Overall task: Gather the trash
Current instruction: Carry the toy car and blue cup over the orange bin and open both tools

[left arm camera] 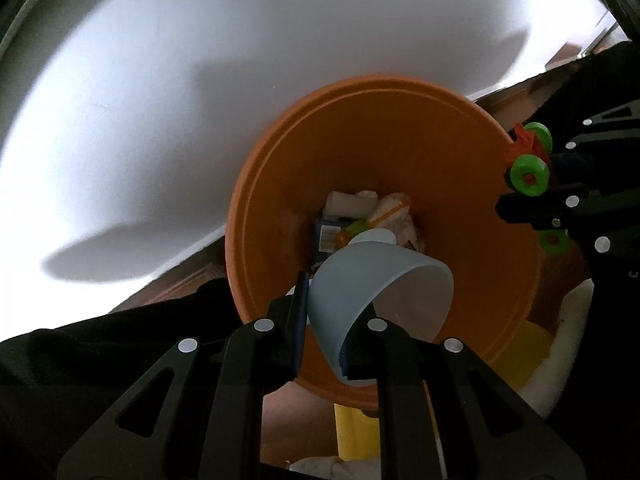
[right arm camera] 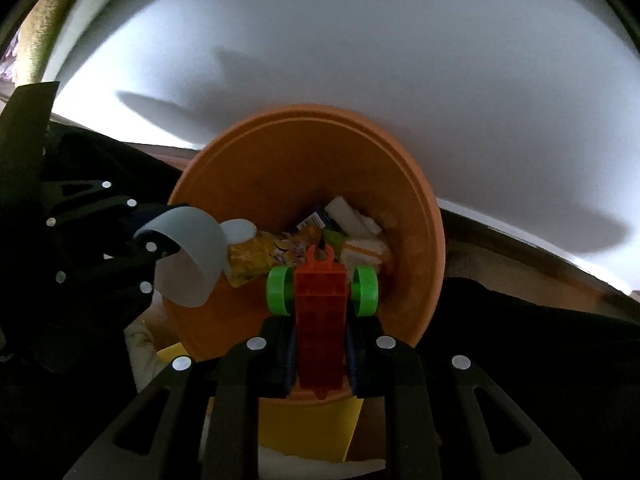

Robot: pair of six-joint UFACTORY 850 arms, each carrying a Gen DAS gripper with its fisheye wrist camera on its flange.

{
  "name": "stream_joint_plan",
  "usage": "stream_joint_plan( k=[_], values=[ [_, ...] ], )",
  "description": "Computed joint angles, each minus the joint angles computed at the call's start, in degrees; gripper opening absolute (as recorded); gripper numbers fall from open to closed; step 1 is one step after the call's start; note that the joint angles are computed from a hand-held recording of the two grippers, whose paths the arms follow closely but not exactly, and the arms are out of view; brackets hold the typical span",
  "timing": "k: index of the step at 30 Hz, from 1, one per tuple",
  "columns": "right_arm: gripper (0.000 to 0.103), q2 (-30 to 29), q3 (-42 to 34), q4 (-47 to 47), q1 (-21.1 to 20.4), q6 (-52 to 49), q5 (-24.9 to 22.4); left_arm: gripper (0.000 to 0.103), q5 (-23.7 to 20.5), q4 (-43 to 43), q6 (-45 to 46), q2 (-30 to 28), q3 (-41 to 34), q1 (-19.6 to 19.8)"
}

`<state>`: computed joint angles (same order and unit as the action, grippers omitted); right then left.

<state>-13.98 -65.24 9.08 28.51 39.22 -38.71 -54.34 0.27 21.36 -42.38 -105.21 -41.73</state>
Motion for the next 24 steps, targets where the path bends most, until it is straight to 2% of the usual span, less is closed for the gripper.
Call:
stream_joint_plan(
  k=[2, 3, 4, 5, 6, 9, 18, 21, 24],
  values=[
    [0.022, -0.29, -0.03, -0.06, -0.03, 0.14, -0.14, 0.012, 0.32, -0.01, 0.16, -0.07, 0.36, 0.28],
    [0.040, -0.32, -0.05, -0.14, -0.12, 0.16, -0.31, 0.017, 0.14, 0.29, -0.10, -0.59, -0.44, 0.18],
    [0.052, -0.52, -0.30, -0.72, -0.08, 0.87, -0.53, 0.025, 0.21, 0.37, -0.08, -0.57, -0.40, 0.15],
    [0.064, -0.36, -0.36, -2.46, 0.16, 2.62, -0.38, 0.047, 0.73, 0.80, -0.44, -0.85, -0.73, 0.01],
    [0.064, -0.02, -0.22, -3.41, 0.35, 3.65, -0.18, 0.061, 1.99, 1.14, -0.68, -0.16, 0.21, -0.03],
    [0.064, 1.13, 0.23, -3.93, 0.54, 4.99, 0.07, 0.062, 4.80, 0.21, -0.01, 1.65, 2.33, 0.07],
    [0.064, 6.08, 2.52, -10.38, 2.42, 12.52, -1.55, 0.063, 5.99, -2.04, 0.59, 3.66, 4.24, 0.46],
    [0.064, 7.70, 3.54, -10.94, 2.10, 13.98, -1.64, 0.063, 4.87, -3.89, 2.98, 3.30, 1.90, 1.37],
    [0.064, 9.33, 3.81, -12.11, 2.27, 15.27, -2.15, 0.063, 6.04, -5.54, 5.96, 5.43, 3.15, 1.75]
  ],
)
